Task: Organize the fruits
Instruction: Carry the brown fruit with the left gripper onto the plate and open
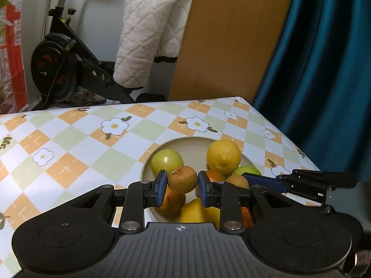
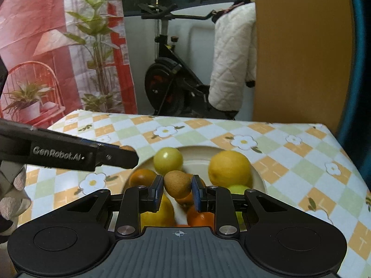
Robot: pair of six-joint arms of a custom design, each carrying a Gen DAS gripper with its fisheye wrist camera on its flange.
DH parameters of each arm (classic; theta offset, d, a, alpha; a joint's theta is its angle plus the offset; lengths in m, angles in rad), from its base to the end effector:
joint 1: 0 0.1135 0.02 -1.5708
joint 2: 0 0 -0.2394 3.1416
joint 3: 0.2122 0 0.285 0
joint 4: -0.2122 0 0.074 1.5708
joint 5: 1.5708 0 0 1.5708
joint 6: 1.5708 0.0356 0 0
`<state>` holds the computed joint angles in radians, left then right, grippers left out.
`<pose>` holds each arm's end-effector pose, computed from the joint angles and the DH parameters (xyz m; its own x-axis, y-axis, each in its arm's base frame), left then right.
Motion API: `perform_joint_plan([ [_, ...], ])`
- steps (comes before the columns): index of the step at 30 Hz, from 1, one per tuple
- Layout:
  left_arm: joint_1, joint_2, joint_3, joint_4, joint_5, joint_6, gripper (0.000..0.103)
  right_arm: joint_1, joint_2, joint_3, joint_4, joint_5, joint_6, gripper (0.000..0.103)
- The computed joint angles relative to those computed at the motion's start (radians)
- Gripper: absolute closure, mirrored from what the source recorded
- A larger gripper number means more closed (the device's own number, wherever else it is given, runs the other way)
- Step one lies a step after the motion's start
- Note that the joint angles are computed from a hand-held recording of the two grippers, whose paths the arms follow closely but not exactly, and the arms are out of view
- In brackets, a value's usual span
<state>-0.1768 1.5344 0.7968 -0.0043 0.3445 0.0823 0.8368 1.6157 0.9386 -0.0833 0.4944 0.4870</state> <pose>0.3297 -0.0711 0.1372 -0.6291 0.1910 -0.7535 0.4639 0.8700 -0.1668 0.2549 0.2573 0.1523 -0.6061 -0.0568 -0.7934 -0.1580 0.9862 0.0501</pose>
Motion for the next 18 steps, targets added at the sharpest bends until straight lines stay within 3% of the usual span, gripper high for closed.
perform_joint_plan([
  [18,-0.043,0.160,0.132,-0.035,-0.015,0.006,0.073,-0.022,0.020,-0.013,0.026,-0.036,-0.005,0.079],
])
